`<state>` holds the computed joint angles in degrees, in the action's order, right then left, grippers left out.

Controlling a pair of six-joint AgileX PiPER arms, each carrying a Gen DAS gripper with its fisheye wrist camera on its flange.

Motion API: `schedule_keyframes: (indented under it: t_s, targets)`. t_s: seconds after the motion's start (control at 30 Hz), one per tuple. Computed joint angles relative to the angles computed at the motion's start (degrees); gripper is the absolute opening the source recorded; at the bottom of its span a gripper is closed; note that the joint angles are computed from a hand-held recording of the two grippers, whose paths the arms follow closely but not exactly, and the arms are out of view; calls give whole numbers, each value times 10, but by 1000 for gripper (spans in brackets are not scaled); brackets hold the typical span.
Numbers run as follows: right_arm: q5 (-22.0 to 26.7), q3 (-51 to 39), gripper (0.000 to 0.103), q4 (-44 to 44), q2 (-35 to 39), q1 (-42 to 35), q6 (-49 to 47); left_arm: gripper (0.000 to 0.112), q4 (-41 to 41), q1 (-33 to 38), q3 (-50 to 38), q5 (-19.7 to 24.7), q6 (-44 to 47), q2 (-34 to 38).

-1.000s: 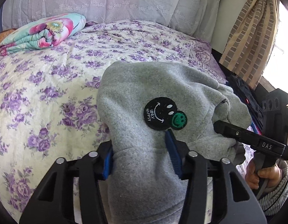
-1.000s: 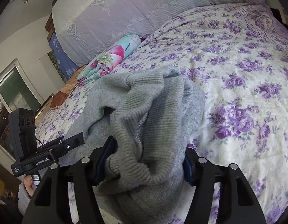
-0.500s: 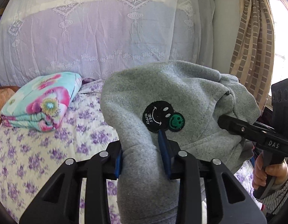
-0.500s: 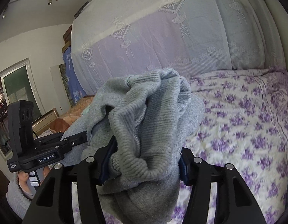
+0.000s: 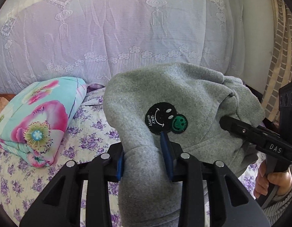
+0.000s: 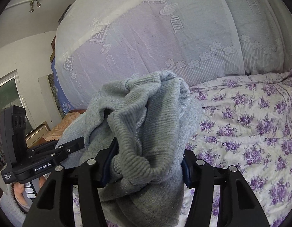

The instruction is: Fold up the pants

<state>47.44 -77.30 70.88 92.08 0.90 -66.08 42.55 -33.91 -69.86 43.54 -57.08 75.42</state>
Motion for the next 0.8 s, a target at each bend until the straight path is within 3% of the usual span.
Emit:
schedule_keyframes:
  t_s: [0.3, 0.37, 0.43, 0.5, 0.53, 0.6, 0.63, 0.7, 0.8]
  targets:
    - [-82, -111, 58, 6, 214, 44, -25, 32, -73, 133, 18, -187, 34, 163]
    - [-111, -136, 65, -54, 256, 59, 17, 32, -86, 153, 25, -220, 39, 204]
    - [-93, -172, 73, -103, 287, 55, 84, 42, -12, 157, 55, -252, -36, 212]
    - [-113, -157, 84, -101, 274, 56, 80, 45, 10, 158, 64, -256, -62, 206]
    - [-126, -150, 89, -112, 269, 58, 89, 54, 15, 158, 66, -255, -69, 203]
    - [-121, -129, 89, -87, 256, 49, 73, 65, 56, 155, 81, -243, -112, 194]
    - [-124, -110, 89, -67, 243, 44, 56, 65, 47, 158, 94, -251, -109, 181]
    - [-157, -46, 89, -1, 195, 38, -13, 64, 72, 156, 125, -256, -157, 144]
    - [-214, 52, 85, 166, 104, 36, -182, 64, 184, 127, 154, -240, -279, 92]
